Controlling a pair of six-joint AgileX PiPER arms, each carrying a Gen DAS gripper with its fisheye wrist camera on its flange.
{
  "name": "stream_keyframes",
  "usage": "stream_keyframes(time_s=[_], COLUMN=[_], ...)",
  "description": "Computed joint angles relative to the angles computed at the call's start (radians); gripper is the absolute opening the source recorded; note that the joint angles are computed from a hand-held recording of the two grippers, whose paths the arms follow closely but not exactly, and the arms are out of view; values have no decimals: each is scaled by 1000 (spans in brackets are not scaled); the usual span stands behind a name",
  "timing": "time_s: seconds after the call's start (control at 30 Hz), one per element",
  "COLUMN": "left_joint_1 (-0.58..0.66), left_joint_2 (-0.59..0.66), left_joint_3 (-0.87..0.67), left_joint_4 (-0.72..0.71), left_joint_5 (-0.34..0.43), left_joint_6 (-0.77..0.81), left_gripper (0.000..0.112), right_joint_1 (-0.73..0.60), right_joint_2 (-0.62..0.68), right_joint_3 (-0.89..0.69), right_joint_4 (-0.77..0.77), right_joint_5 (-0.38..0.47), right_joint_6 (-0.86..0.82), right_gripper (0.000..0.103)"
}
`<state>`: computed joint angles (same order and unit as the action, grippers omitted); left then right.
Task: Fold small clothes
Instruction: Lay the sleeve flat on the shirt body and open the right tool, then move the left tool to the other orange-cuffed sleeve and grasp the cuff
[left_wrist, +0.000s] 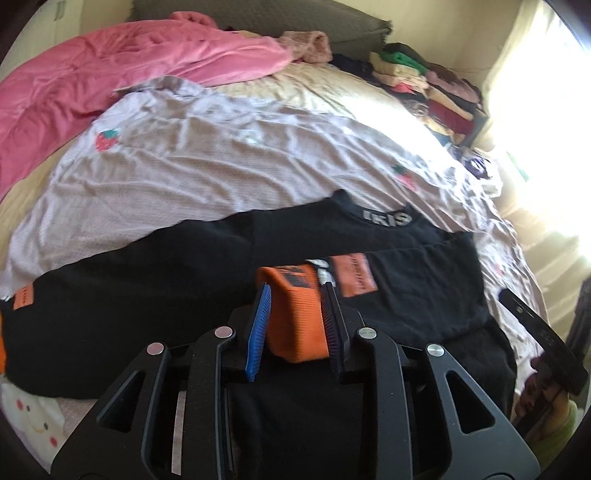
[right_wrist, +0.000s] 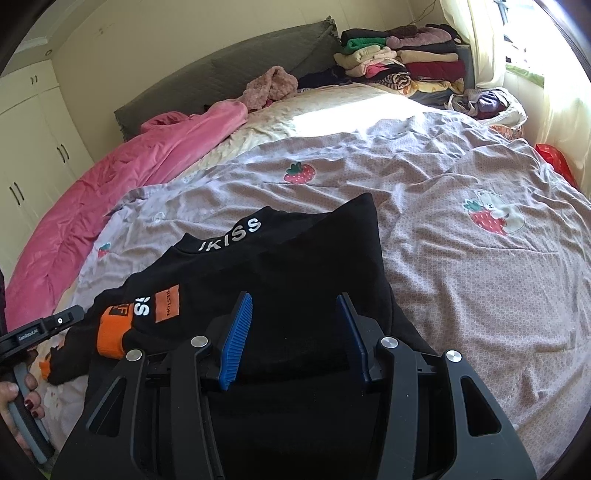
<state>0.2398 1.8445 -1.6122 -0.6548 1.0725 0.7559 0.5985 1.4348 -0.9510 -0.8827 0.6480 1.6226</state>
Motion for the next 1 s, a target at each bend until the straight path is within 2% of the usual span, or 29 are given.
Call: stream_keyframes(time_s=[0.1,0.23,0.27,0.37,0.43,0.57,0.63,0.7,0.77,1.0], left_joint_1=[-66,-143,-141,-118,-112,-100,-98,-98,-93,-51], left_joint_2=[-4,51,60,71,73,70,56,52,49,38], left_joint_3=[35,77,87,101,92,91,112,118,122,110], left_joint_4=[32,188,191,145,139,123,115,116,108,72], left_joint_5=[-7,-81,-93,-99,-86,-74,-84,-93,-93,-54], left_joint_6=[3,-82,-82,-51,-52,-41,-35,-32,-27,-23], left_gripper=[20,21,24,24,24,24,25,28,29,32], right_joint_1=[-6,-9,-11,-18,-37,-76,-92,-122,-147,-101], right_joint_2=[8,19,22,40,70,134,176,200,199,136], right_joint_3=[-15,-31,-33,-43,-55,-77,-103,-100,-74,-59], right_joint_4=[12,29,33,57,90,170,215,265,295,254], right_joint_5=[5,14,11,0,-21,-52,-18,-18,-62,-49], right_joint_6=[-30,-65,-76,-107,-154,-235,-279,-298,-306,-261], right_gripper=[46,46,46,46,51,51,51,52,52,64])
